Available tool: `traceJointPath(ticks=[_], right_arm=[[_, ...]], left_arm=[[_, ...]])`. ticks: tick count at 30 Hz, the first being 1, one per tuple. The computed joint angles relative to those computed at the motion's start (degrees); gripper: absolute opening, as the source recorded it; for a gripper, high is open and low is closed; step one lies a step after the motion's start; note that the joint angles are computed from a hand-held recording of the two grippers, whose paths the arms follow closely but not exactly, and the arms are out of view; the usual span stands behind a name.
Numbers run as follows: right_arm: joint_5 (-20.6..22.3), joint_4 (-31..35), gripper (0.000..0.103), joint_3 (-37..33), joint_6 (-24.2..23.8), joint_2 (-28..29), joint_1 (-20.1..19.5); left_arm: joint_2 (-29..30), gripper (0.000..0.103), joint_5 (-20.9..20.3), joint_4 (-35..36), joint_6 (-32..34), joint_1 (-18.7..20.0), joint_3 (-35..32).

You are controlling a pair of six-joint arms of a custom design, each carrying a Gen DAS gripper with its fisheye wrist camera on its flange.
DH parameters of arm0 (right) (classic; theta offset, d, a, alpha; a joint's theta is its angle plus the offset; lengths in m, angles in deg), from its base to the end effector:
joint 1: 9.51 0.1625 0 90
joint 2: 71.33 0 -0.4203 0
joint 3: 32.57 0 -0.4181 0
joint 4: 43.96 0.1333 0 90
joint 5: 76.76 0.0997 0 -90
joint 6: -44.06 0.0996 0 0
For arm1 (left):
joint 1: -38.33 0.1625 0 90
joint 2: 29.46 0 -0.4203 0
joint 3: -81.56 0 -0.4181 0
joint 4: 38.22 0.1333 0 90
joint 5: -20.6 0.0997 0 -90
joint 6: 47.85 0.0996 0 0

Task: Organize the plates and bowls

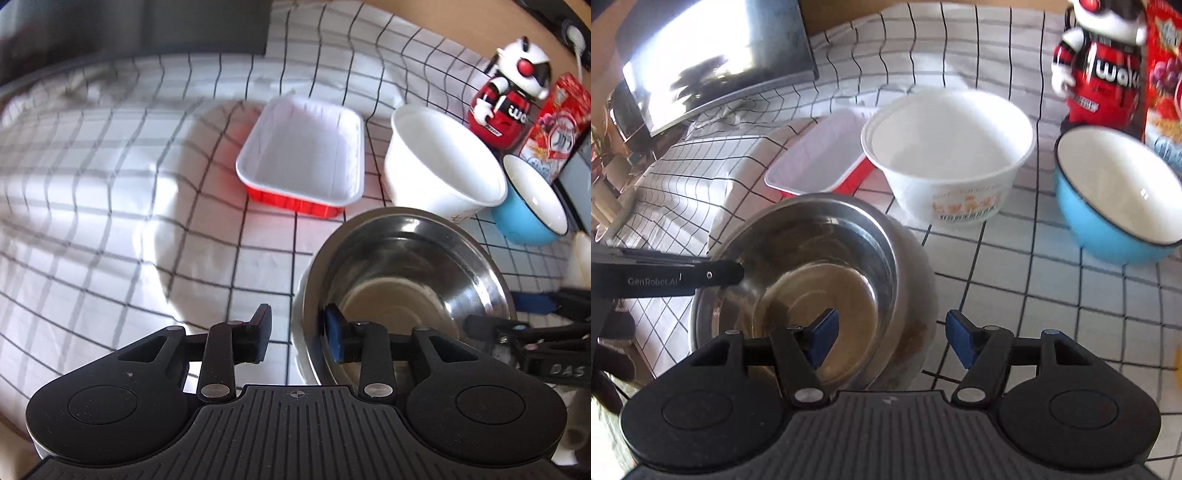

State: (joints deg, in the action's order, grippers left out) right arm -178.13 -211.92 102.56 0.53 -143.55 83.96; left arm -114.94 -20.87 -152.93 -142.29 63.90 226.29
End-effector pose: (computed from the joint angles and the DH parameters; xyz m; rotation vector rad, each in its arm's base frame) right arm 0.1401 -0.4327 0.1221 1.1041 -2.6333 0.2570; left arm -0.1733 -0.3134 0.1113 -0.2802 2.2730 -0.8758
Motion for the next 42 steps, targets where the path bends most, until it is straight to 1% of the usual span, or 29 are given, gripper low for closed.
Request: traceJointPath(ticks=[3, 4, 5, 7, 9, 11, 13, 15, 17, 20, 22, 25, 28, 29, 31, 33, 36, 40, 42], right_arm=[[0.4, 3.8, 0.063, -1.6, 3.6, 1.2, -0.4], [0.3, 4.5, 0.062, -2.1, 4.4, 1.6, -0.5], [0.0, 5.0, 0.060, -2.4, 5.0, 1.9, -0.5], [-0.6, 5.6, 0.050, -3.0, 5.5, 2.2, -0.6], [-0.2, 7.1, 0.047, -3.6, 5.2, 2.1, -1.0], [-0.1, 9.1, 0.046, -4.4, 5.9, 2.1, -1.7], [1.0, 9.3, 0.045, -4.4, 6.7, 1.8, -2.7], [2.1, 12.1, 0.041, -4.6, 6.3, 0.9, -3.2], [1.8, 12.6, 0.040, -4.3, 6.7, 0.1, -3.2], [1.4, 14.2, 0.040, -4.4, 8.4, -1.3, -3.7], [1.3, 14.5, 0.040, -4.1, 8.3, -2.7, -4.5], [0.3, 14.1, 0.040, -3.7, 7.7, -4.7, -6.0], [-0.7, 13.1, 0.041, -3.6, 7.8, -6.2, -7.4], [-1.1, 12.7, 0.041, -3.6, 8.1, -6.4, -7.6], [-1.7, 12.3, 0.042, -3.5, 8.7, -6.3, -7.7], [-2.0, 11.1, 0.042, -2.9, 8.2, -6.3, -7.5], [-2.4, 8.8, 0.043, -1.5, 6.7, -6.4, -7.0], [-2.1, 7.7, 0.044, -0.6, 5.5, -6.7, -7.1], [-2.5, 7.3, 0.044, -0.6, 6.3, -6.4, -6.8]], left_arm=[[-1.2, 0.035, -1.0, -9.8, 4.8, 1.8, 2.7], [-1.0, 0.035, -1.6, -12.4, 6.3, 2.6, 3.0], [-0.6, 0.036, -2.1, -13.3, 7.3, 3.4, 2.7], [0.4, 0.036, -2.6, -12.6, 7.8, 4.3, 1.7], [0.9, 0.036, -3.0, -11.3, 7.1, 4.5, 1.0], [0.8, 0.036, -3.1, -11.7, 7.2, 4.8, 0.9], [0.4, 0.036, -3.2, -12.0, 7.1, 5.0, 1.1], [0.7, 0.036, -3.4, -11.7, 6.8, 5.1, 0.7], [1.5, 0.037, -3.9, -11.4, 6.9, 5.4, -0.1], [3.1, 0.038, -5.2, -13.6, 8.9, 6.3, -1.1], [5.0, 0.038, -6.3, -16.2, 11.4, 6.7, -1.9], [8.9, 0.038, -7.3, -22.4, 16.4, 7.4, -3.0], [13.2, 0.038, -7.8, -27.3, 21.1, 8.2, -5.0], [14.4, 0.038, -7.6, -27.7, 22.0, 8.4, -5.8], [16.2, 0.038, -7.0, -26.1, 22.8, 8.6, -7.6], [16.6, 0.038, -6.7, -23.8, 22.9, 8.9, -8.9], [16.3, 0.038, -6.6, -23.3, 22.2, 8.8, -8.6], [14.8, 0.038, -6.5, -25.5, 21.2, 8.5, -6.8], [14.4, 0.038, -6.4, -26.4, 21.1, 8.5, -6.3]])
